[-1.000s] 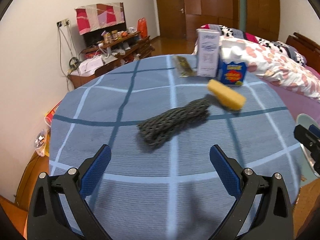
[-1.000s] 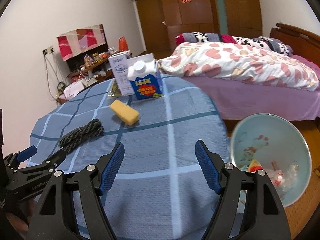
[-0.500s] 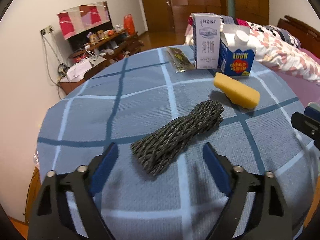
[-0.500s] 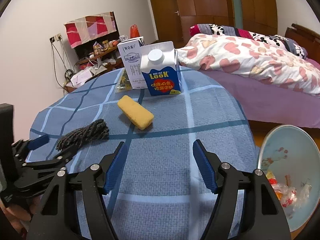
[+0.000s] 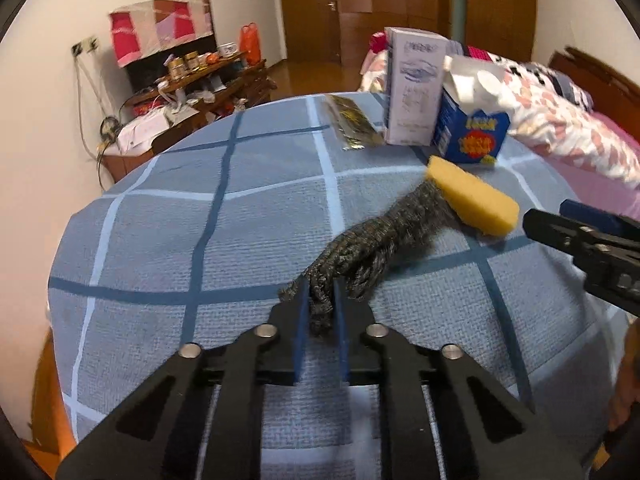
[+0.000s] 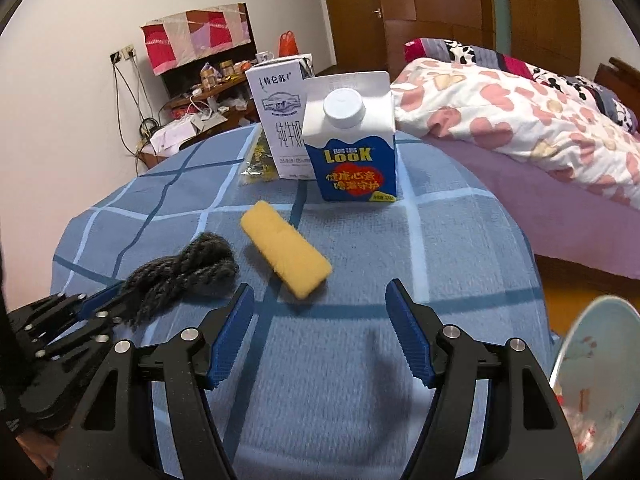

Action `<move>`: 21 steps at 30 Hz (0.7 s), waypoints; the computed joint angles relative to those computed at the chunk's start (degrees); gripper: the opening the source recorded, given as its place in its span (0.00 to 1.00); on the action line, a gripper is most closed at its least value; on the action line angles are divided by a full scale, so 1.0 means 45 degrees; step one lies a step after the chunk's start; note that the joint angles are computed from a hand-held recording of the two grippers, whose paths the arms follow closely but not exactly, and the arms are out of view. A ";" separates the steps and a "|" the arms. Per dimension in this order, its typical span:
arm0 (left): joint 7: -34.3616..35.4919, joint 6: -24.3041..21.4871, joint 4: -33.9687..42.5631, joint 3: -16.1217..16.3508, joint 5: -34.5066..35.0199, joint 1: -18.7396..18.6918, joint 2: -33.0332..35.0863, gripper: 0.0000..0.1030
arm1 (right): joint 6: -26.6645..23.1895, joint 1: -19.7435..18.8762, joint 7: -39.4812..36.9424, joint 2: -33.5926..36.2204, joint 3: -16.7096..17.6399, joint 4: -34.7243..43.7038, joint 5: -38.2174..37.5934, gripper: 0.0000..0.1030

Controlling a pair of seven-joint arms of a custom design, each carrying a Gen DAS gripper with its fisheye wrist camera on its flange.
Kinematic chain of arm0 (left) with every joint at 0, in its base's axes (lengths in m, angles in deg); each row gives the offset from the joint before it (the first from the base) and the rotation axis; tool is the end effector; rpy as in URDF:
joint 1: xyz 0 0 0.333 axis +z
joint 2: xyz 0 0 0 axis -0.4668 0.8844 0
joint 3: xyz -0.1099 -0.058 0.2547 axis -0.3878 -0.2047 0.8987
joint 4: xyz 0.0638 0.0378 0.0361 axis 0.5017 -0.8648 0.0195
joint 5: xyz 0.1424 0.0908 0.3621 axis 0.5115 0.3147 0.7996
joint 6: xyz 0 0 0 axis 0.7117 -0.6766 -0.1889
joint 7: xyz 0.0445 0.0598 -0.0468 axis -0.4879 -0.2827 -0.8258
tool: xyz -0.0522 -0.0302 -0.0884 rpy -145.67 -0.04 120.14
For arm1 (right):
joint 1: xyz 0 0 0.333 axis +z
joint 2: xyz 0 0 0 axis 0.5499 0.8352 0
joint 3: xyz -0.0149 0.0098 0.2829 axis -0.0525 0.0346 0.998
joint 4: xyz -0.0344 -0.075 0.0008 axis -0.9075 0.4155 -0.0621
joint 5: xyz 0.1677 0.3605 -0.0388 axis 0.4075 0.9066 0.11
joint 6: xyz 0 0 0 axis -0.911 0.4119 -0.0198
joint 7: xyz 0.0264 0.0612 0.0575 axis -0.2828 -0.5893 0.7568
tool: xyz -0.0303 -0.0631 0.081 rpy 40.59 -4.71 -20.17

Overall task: Collect trash
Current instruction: 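Grasp the black mesh net with the left tool while the right tool grasps the yellow sponge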

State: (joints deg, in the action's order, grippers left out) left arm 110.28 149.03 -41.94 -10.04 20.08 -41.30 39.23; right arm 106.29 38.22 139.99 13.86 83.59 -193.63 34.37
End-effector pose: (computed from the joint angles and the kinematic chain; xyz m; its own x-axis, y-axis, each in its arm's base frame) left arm 0.6104 -0.2469 0.4349 0.0164 -0.9985 -0.0518 -0.7419 0.0226 -0.6702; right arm 0.6401 0.0493 0.4365 0.2415 -0.9585 -0.1514 -0.7121 -0.0691 -0.6987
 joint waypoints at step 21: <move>-0.3928 -0.0955 -0.1564 -0.0197 0.2032 0.0425 -0.1723 0.09 | -0.1549 -0.0192 0.1057 0.1114 0.0237 0.1469 -0.1259 0.29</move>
